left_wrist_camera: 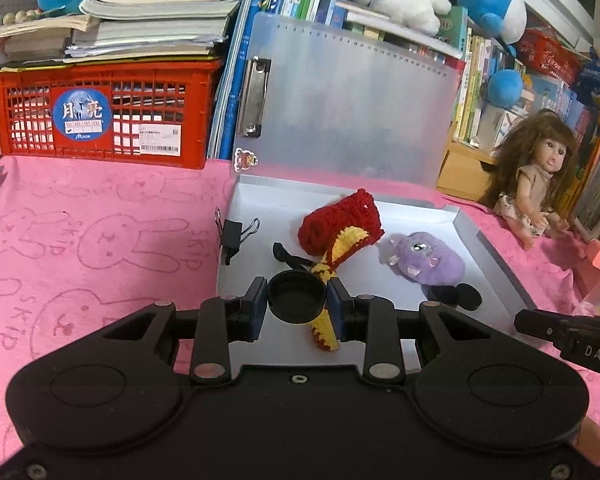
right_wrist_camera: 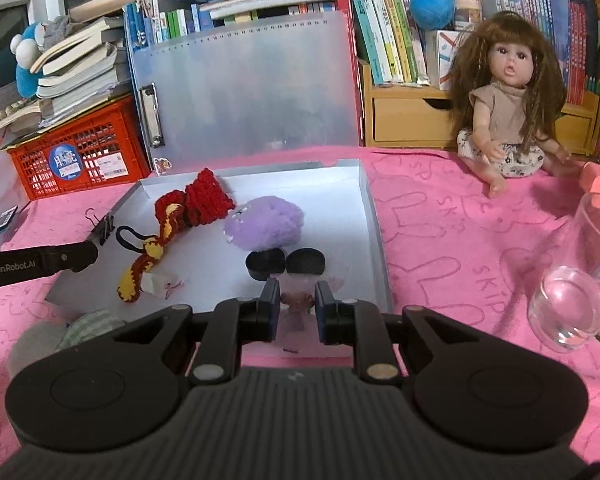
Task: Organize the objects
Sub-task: 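Carry the black lid and pink bow into the white box, open both tools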
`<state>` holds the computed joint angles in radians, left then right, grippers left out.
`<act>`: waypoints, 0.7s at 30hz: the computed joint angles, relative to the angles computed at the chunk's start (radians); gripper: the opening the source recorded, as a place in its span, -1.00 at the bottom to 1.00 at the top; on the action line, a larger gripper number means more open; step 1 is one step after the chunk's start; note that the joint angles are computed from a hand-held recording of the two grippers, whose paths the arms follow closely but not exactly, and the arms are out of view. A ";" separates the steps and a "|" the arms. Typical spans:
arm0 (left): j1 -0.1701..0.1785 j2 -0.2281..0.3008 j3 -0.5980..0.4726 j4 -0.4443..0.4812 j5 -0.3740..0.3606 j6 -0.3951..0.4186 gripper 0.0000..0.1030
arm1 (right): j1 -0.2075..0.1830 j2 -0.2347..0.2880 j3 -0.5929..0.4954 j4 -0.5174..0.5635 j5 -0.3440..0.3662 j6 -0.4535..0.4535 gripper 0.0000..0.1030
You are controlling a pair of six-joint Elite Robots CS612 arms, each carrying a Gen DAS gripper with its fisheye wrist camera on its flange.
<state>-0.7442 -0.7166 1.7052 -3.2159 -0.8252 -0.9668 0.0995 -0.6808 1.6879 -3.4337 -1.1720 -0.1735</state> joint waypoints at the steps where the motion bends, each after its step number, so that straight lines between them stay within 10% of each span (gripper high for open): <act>1: 0.003 0.003 -0.004 0.001 -0.004 0.000 -0.41 | 0.001 0.002 -0.003 0.002 -0.004 -0.001 -0.57; 21: 0.028 0.030 -0.047 0.064 -0.052 -0.012 -0.41 | -0.001 0.028 -0.067 0.114 0.031 0.062 -0.75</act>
